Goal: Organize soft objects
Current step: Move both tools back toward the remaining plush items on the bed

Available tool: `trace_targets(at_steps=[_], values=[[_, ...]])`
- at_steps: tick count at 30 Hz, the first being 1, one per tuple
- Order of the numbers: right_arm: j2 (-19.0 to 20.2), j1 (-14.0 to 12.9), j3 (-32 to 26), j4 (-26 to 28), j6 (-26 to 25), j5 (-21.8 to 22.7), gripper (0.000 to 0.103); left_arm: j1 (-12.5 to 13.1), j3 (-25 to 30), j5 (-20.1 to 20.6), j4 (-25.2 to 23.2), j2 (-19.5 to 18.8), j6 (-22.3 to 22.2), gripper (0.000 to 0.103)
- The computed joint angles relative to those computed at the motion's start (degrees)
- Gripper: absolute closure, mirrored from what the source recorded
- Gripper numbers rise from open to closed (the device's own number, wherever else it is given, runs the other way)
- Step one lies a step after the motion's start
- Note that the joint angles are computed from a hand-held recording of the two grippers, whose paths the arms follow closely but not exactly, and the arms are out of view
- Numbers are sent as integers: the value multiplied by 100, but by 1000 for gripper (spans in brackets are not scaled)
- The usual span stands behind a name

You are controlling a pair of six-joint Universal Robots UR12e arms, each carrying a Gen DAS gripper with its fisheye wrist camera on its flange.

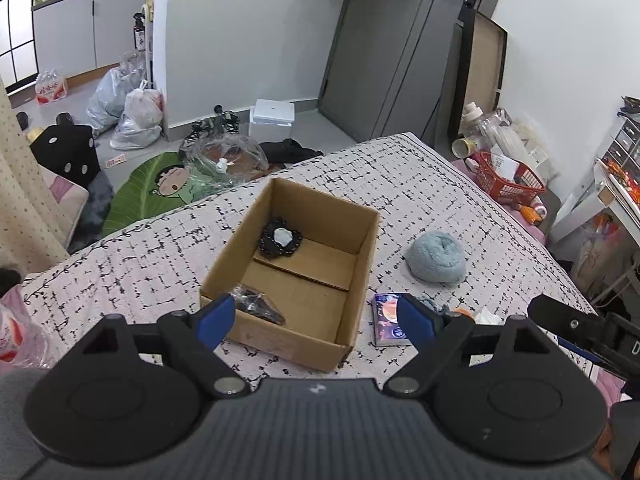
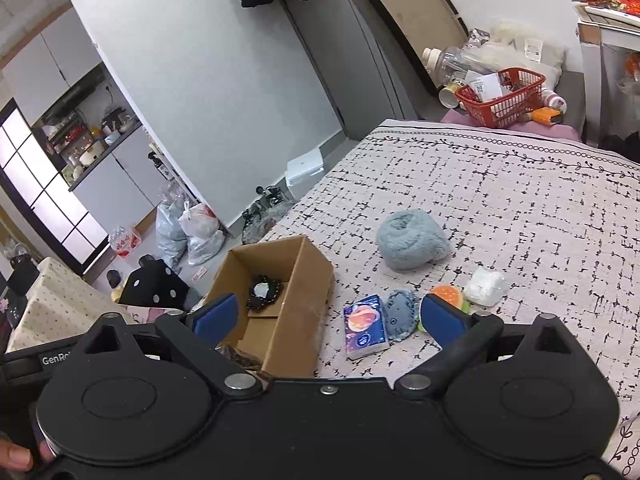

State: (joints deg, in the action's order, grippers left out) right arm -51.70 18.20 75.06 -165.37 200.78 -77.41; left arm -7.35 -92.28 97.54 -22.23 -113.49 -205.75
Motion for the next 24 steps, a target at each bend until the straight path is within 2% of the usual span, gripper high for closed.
trace_targets(at_steps=[12,24], values=[[47,-39,-68,330,-21,-188,5,20,146,-404,114,-189,39,16],[137,-99,-310,998,62,-385,5,14,419,-882,103,-532,58,16]])
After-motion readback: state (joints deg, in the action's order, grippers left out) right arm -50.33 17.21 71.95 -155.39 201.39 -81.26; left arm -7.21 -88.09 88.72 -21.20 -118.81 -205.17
